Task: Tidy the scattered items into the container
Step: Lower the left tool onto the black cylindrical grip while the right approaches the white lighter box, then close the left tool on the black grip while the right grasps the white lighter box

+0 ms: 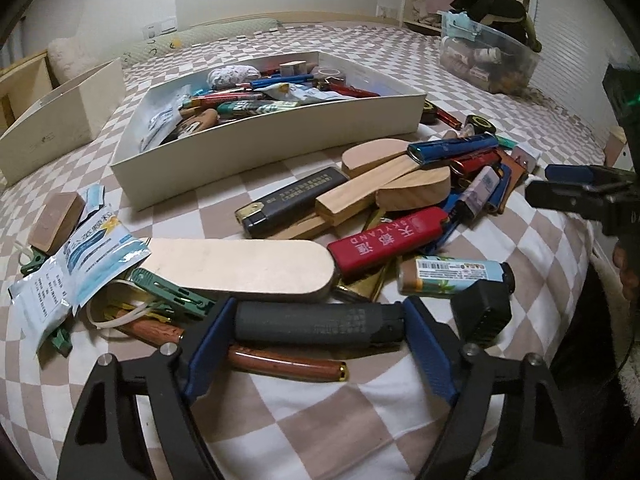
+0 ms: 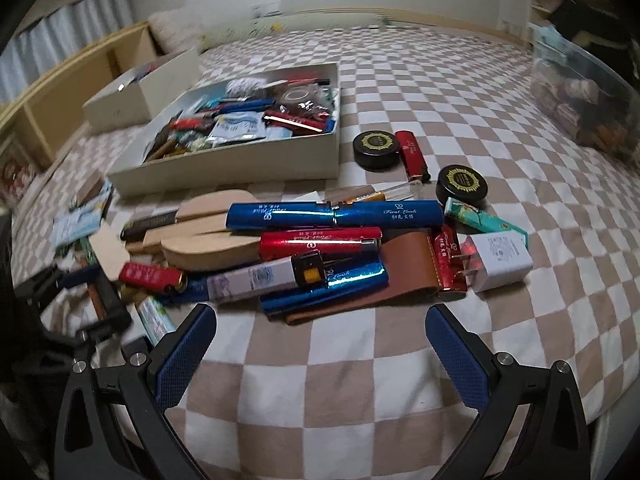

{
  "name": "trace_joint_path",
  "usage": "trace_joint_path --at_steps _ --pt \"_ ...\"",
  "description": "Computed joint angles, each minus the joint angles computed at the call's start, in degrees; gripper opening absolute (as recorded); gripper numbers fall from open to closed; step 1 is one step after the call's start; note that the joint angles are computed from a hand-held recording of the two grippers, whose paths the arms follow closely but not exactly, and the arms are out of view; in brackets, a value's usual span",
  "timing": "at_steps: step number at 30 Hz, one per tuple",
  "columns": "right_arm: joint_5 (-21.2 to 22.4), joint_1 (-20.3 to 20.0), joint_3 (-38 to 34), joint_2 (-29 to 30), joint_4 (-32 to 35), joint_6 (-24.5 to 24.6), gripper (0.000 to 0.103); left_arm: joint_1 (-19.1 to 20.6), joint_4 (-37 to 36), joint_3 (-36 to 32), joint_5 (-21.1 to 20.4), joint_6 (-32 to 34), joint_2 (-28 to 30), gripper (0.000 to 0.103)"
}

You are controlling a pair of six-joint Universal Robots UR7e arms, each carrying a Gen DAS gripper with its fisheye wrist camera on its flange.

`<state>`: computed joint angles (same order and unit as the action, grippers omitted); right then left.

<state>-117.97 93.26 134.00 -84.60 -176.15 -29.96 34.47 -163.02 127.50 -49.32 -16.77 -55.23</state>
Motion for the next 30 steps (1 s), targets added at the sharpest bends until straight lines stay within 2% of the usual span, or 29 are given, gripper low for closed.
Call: trace_joint_path --at_steps 5,13,17,21,25,30 --pt "2.6 -1.7 -0.4 -1.3 0.9 -5.1 0.103 -0.2 0.9 0.5 1.9 -2.5 -0.6 0.083" --pt "4.5 -2.5 -1.9 -0.3 2.4 -7.9 0.103 -0.1 1.4 1.4 4.0 -6.0 -1.7 0.083" --pt "2.3 -0.6 -1.6 2.1 -0.3 -9.9 0.103 0.1 2.8 0.9 4.5 -7.5 -1.9 0.083" --pt "0.3 0.8 -2.0 4.5 -1.2 -8.5 0.103 0.1 3.0 1.1 5.2 -7.8 -2.1 0.083" --pt "-2.0 2.1 -2.1 7.3 -3.5 -9.9 0.103 0.0 3.8 1.1 5.7 -8.2 -2.2 0.083" --pt "-3.5 2.4 -3.2 8.9 -1.7 -8.5 0.103 0.2 5.4 1.4 6.9 -9.9 -3.1 0.083"
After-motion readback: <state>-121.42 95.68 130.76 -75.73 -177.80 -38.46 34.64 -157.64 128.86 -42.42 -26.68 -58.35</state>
